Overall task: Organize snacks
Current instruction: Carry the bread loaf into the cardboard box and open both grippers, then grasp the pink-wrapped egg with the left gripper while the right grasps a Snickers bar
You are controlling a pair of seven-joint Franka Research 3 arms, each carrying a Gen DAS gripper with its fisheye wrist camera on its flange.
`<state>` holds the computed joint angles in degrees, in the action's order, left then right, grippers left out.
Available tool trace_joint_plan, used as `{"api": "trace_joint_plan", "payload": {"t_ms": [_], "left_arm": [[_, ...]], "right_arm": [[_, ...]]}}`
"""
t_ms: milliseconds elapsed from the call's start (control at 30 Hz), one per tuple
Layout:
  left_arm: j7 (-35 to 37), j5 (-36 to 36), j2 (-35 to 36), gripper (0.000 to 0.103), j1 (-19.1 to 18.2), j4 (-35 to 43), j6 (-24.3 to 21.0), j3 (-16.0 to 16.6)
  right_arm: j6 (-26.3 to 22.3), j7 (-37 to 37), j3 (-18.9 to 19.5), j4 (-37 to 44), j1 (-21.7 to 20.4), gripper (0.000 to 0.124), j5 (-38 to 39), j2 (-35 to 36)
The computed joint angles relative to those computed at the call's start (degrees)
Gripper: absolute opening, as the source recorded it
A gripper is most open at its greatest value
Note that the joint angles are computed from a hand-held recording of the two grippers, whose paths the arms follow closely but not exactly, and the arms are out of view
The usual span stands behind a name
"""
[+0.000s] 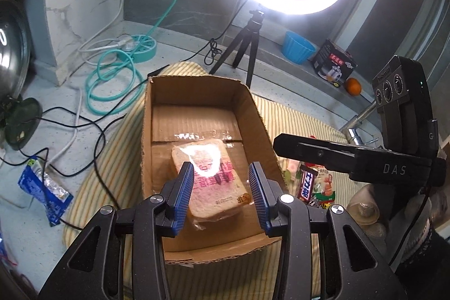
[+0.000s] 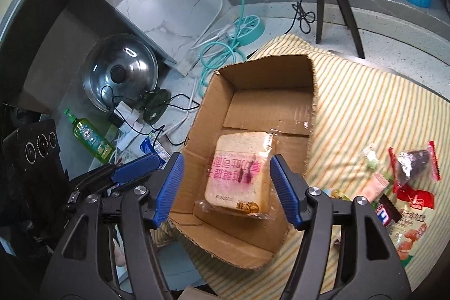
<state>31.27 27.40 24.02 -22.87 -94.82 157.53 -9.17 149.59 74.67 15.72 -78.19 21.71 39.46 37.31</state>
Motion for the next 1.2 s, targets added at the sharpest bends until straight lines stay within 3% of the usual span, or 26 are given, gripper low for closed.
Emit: {"api": "trace_joint_plan", "payload": {"t_ms": [333,567,867,1100,1200], "left_arm": [[2.4,-2.2,3.2,0.039,-1.8,4.6,-0.8,-1.6],[5.6,-4.6,7.9,0.039,-3.9,11.1,-2.6,-2.8],[11.4,-9.1,14.8,0.039,-6.9,20.5,-5.9,-4.5],[14.7,-12.1,18.1,0.040,-9.8,24.0,-8.8,-5.6],[13.3,-12.6,19.2,0.041,-11.7,24.7,-9.8,-5.1]], "right_arm": [[5.0,-3.8,-0.8,-14.6,-3.7,0.071,4.5,-10.2],[7.4,-4.8,-4.1,-25.9,-5.8,0.071,5.9,-18.0],[9.8,-2.2,-8.5,-37.0,-7.0,0.071,1.7,-24.2],[9.9,-1.7,-10.8,-40.8,-8.2,0.071,-4.1,-25.3],[9.2,-2.5,-11.4,-41.0,-8.8,0.082,-7.4,-24.7]]}}
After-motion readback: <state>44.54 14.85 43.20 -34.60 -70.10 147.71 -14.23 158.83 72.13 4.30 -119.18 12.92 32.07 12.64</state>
